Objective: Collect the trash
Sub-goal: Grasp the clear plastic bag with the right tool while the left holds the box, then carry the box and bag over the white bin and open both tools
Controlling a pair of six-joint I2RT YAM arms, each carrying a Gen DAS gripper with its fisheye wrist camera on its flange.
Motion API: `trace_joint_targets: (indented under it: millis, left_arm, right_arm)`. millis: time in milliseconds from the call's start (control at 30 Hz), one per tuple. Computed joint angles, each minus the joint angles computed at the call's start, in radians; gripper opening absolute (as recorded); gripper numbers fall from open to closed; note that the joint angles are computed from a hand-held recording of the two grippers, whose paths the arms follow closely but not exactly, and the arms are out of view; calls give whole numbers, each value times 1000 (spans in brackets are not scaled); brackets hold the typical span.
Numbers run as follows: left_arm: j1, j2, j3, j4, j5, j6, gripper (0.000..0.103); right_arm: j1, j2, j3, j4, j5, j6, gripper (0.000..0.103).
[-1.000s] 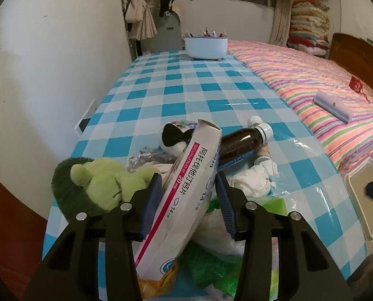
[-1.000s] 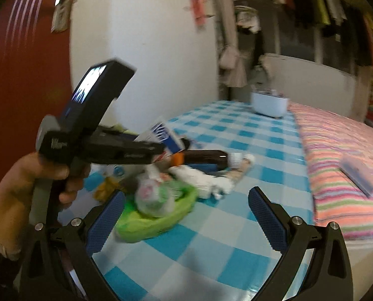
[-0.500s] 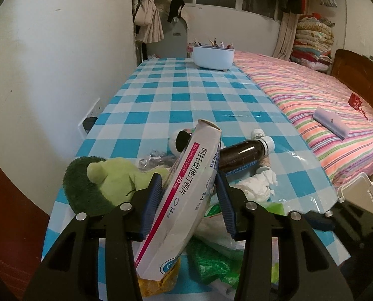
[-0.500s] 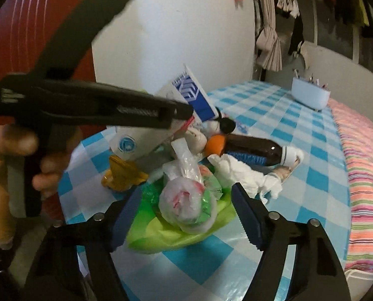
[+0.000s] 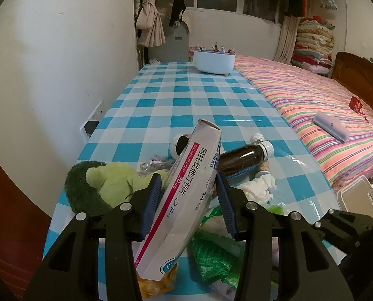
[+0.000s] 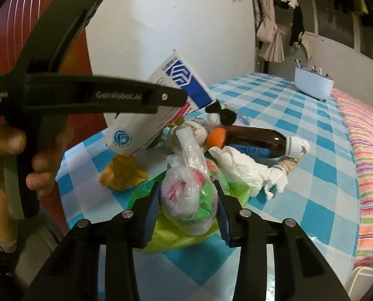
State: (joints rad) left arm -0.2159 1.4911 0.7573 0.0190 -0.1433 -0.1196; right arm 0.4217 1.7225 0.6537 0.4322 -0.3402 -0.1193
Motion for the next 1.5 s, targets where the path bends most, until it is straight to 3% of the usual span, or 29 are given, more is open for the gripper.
trace_joint_targets:
  millis: [667, 933, 1500]
  left_arm:
    - [-94, -17, 4, 44, -60, -20, 44]
    - [-151, -13, 14, 65, -85, -23, 44]
    - [-320, 61, 104, 56, -110, -32, 44]
  right_arm:
    - [-188, -198, -184, 204, -93, 117, 37]
    - [-276, -241, -205, 205, -117, 156, 37]
    - [-513, -403, -310, 142, -174, 116, 37]
